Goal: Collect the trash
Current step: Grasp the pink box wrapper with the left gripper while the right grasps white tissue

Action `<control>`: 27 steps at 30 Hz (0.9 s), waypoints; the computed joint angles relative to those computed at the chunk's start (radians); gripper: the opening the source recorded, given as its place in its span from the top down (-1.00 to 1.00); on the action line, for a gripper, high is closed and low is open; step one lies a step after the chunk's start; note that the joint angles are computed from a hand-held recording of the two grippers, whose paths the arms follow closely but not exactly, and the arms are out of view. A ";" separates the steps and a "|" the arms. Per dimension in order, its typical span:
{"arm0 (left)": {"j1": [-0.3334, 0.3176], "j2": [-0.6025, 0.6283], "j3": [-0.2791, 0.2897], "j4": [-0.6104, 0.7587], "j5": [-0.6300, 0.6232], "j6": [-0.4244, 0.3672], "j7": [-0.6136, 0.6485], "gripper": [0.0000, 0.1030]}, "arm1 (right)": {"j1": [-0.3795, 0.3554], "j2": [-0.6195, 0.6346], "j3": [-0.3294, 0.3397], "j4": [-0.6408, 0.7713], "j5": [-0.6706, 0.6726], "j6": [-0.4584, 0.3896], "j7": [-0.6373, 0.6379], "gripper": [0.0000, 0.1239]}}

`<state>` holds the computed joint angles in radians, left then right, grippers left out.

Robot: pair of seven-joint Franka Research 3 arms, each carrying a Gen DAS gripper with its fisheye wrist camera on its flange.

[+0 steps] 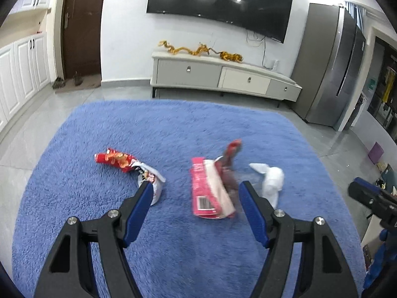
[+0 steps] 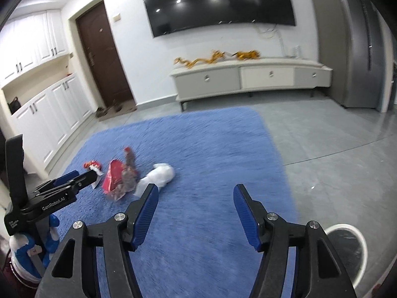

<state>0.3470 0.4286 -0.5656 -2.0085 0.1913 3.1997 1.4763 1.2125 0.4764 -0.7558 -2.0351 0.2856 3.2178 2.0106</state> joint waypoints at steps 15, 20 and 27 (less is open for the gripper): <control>-0.076 0.181 0.022 0.249 -0.123 -0.177 0.129 -0.22 | -0.631 0.170 0.644 0.363 -0.072 -0.084 -0.094 0.03; -0.093 0.197 0.021 0.273 -0.175 -0.215 0.191 0.30 | -0.756 0.186 0.794 0.391 -0.045 -0.091 -0.189 0.44; -0.062 0.133 -0.015 0.167 -0.238 -0.146 0.258 0.75 | -0.772 0.130 0.833 0.303 0.006 -0.018 -0.255 0.62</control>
